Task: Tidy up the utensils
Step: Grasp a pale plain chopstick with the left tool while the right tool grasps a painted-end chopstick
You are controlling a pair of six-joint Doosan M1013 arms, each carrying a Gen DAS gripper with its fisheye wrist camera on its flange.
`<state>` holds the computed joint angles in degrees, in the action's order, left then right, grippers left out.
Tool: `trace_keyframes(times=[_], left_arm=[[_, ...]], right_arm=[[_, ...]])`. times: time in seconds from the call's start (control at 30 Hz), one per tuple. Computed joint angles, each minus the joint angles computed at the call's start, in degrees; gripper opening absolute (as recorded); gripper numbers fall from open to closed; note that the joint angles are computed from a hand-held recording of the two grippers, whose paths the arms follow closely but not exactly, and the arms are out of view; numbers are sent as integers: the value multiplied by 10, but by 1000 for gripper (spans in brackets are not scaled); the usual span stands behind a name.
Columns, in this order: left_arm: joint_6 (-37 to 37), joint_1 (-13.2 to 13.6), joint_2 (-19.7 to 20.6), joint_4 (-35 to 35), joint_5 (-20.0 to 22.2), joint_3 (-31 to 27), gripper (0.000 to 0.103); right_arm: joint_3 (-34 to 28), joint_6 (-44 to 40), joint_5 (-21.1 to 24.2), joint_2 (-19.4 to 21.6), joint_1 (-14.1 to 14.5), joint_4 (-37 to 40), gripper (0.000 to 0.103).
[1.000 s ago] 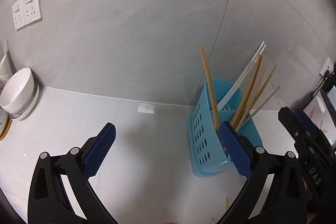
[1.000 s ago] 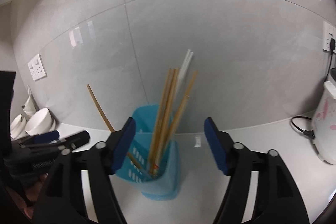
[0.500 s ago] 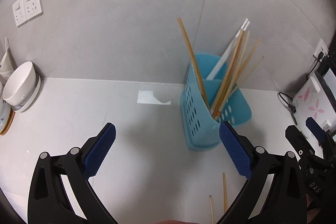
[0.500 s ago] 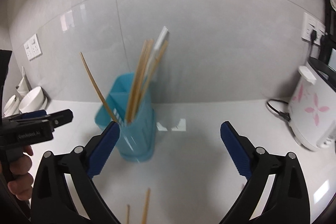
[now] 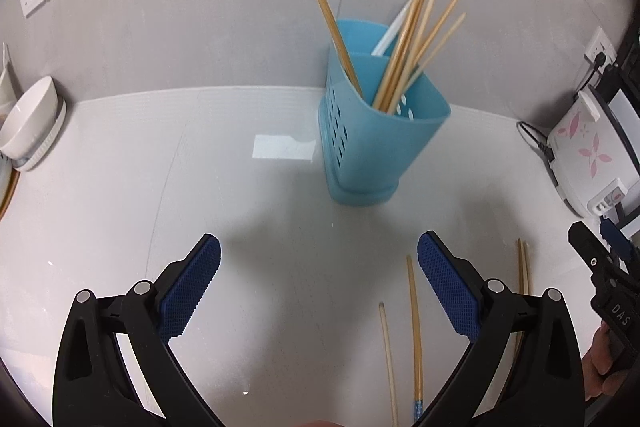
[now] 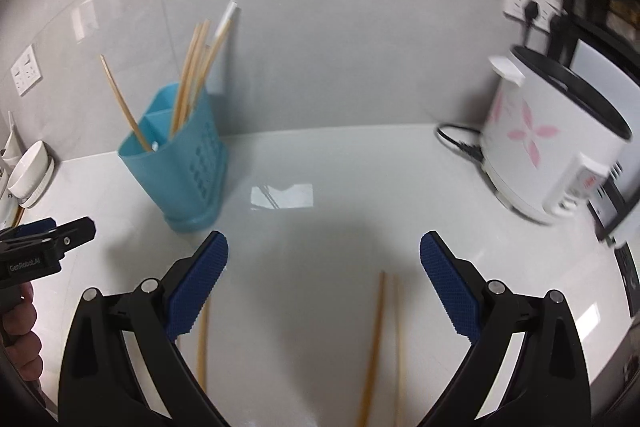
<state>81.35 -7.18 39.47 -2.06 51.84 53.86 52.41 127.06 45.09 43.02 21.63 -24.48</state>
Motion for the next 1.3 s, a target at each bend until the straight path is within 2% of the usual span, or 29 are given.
trace_keyframes(times=[0.5,0.77,1.0,1.1,1.3], left_arm=[[-16,-14,-12,-5,43,53,97],[-29,-20,-11,1,76,73,97],[-28,-29,-14,11,91,90,97],[-29,-33,-14,19,98,95,96],[-38,-34,-13,16,122,96,90]], right_arm=[[71,4,51,-29,-16,30,90],[77,-20,113,-27,-22,71,73],[84,-19,150,-28,-32,116,66],[76,-33,181,-20,-30,124,59],[69,-61,212,-13,-30,143,45]])
